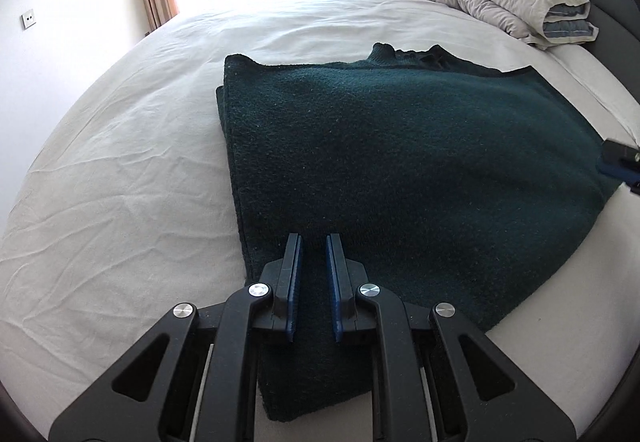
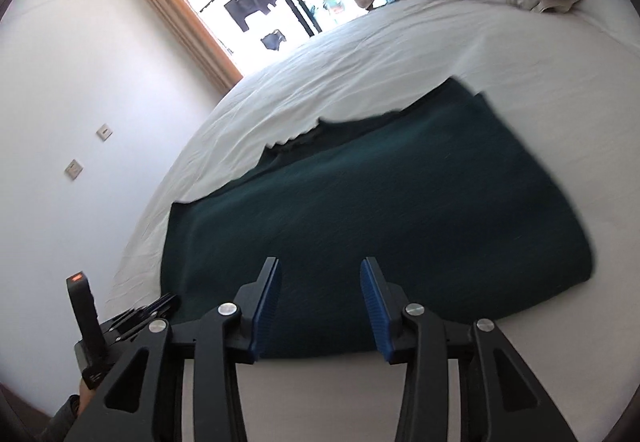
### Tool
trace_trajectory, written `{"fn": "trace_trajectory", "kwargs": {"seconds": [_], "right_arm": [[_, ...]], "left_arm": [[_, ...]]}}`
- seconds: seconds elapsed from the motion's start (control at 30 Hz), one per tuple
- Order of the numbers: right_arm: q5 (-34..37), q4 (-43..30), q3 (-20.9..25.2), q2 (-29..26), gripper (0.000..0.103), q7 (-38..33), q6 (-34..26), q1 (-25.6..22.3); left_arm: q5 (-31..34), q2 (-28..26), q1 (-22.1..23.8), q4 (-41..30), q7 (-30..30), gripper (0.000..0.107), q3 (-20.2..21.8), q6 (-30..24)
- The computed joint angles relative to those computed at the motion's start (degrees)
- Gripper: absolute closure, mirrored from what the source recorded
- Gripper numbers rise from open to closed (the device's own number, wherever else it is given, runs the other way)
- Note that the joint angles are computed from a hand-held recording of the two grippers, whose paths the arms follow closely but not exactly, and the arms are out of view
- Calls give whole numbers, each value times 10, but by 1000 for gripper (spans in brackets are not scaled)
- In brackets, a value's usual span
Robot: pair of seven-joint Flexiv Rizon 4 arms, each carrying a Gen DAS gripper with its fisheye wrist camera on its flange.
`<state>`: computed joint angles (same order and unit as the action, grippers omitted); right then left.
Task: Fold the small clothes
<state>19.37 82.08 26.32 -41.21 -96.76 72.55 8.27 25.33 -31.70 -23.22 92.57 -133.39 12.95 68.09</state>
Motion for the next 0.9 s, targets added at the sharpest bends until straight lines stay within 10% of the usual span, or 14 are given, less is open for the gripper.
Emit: {"fn": "trace_trajectory", "kwargs": {"seconds": [0.5, 0.9], "right_arm": [[37, -2, -21, -27, 103, 55, 16, -27], [134, -30, 132, -98, 103, -71, 74, -154]], "left_arm": [[-2, 0, 2, 5, 1, 95, 0, 8], [21, 23, -27, 1, -65, 94, 24, 9]]}}
